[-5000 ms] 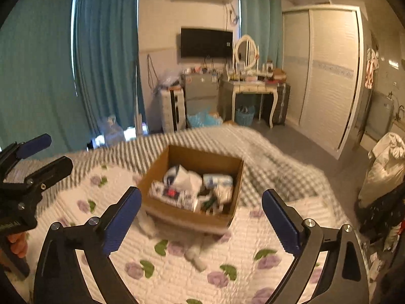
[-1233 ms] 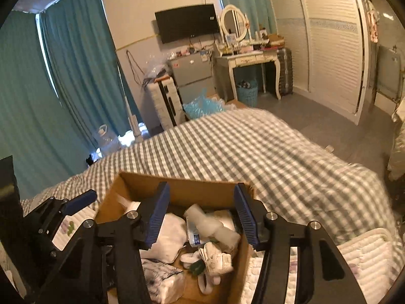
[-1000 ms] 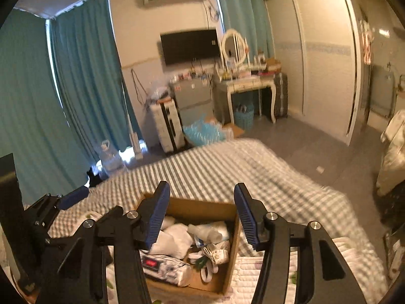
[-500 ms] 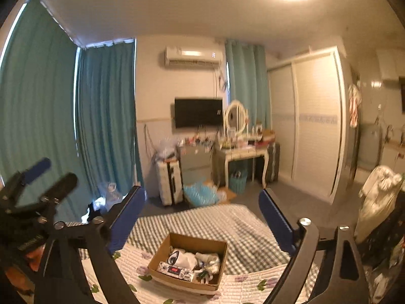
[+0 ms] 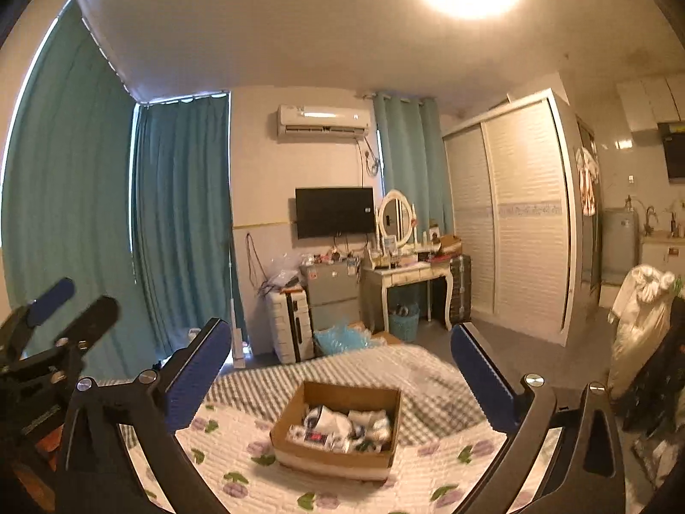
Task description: Organize soft objects
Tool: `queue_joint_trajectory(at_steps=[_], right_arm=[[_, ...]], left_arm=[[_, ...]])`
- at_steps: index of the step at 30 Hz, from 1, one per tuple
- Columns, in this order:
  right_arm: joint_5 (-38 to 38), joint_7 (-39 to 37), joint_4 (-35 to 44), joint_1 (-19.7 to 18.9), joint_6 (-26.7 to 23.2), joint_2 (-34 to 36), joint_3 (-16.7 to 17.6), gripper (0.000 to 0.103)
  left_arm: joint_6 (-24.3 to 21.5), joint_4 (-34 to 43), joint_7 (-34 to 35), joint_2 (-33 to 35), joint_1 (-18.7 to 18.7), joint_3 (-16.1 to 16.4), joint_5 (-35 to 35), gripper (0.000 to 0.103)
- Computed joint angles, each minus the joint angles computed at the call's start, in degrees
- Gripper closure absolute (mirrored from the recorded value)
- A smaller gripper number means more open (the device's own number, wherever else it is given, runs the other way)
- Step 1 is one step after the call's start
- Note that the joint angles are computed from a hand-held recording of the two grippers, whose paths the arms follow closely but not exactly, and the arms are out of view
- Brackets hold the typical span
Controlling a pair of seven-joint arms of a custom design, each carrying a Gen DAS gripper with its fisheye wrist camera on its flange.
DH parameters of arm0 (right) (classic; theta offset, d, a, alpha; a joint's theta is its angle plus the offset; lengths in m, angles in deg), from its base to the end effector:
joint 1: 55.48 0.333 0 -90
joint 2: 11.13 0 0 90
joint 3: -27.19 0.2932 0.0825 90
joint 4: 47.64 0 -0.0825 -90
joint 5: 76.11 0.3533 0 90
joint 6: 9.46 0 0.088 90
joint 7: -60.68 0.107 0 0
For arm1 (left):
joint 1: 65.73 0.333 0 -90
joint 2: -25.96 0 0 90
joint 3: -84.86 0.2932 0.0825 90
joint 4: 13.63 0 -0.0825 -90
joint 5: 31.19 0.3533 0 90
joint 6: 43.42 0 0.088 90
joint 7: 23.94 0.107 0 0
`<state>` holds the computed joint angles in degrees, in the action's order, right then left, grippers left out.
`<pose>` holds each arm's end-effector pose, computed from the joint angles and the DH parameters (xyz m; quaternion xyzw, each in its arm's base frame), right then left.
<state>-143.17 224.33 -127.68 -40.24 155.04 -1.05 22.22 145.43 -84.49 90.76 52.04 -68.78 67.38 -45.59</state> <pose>0.5922 0.1665 0.7102 -0.4818 0.5646 -0.4701 0.4776 0.6491 -0.1434 0.6932 -0.4016 0.5639 -0.5668 0.4465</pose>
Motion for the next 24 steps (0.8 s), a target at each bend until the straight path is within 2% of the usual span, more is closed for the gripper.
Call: queue_joint_trajectory(at_steps=[1,2,3,4,6,8,10,11,13,17,23,24], right_arm=[[-4.1,4.9,-1.2,0.8,-0.4,0.3,-0.8,0.0],[-5.6,6.6,-1.4,0.4,0.6,0.9,-1.3,0.0],[-9.5,10.7,-1.7,0.7,0.8,1.7,-2.0,0.0],[-12.3,13.8,-1.8,0.9,0.8,2.6,-2.4,0.0],[-17.1,20.3,-1.6,1.0,1.9,4.8,-3.1,0.0],[-18.7,22.7,-1.3,0.9,1.5,6.6,-3.3,0.0],[-19.7,24.6,-0.6,0.9,1.5,8.8,-3.6,0.0],[-19.0,24.1,-0.2,0.7,1.7,9.6,-3.6,0.0],[-16.3,22.2,0.0,0.4,1.7,11.4,-3.8,0.0],[-8.0,15.9,-0.4,-0.1,2.6,13.5,-4.1,0.0],[-6.0,14.5,-0.5,2.2,2.7,14.0,-6.9,0.0],[-5.9,14.3,-0.5,2.4,2.8,13.9,-7.1,0.0]], left_arm=[[-0.8,0.9,-1.7,1.5,-1.2,2.2,0.8,0.014],[-0.7,-0.2,0.5,1.1,-1.9,2.8,-2.3,0.014],[-1.8,0.7,-0.5,2.3,-2.8,4.3,-2.1,0.014],[-3.4,2.0,-3.3,4.2,-2.5,4.6,0.7,0.014],[-3.9,0.6,-0.5,4.9,-2.7,4.3,-2.0,0.014],[-3.9,0.9,-3.7,6.5,-6.2,9.4,0.6,0.014],[-4.9,1.2,-4.0,7.9,-7.3,11.0,1.8,0.014],[-4.3,-0.3,-3.9,7.7,-6.9,10.3,1.8,0.014],[-6.4,0.5,-4.4,8.6,-5.8,8.9,1.4,0.014],[-8.9,0.5,-6.3,8.7,-6.5,10.6,2.2,0.014],[-8.2,-3.8,-5.2,6.6,-4.4,7.8,2.2,0.014],[-8.3,-3.9,-5.5,6.5,-4.7,8.1,2.2,0.014]])
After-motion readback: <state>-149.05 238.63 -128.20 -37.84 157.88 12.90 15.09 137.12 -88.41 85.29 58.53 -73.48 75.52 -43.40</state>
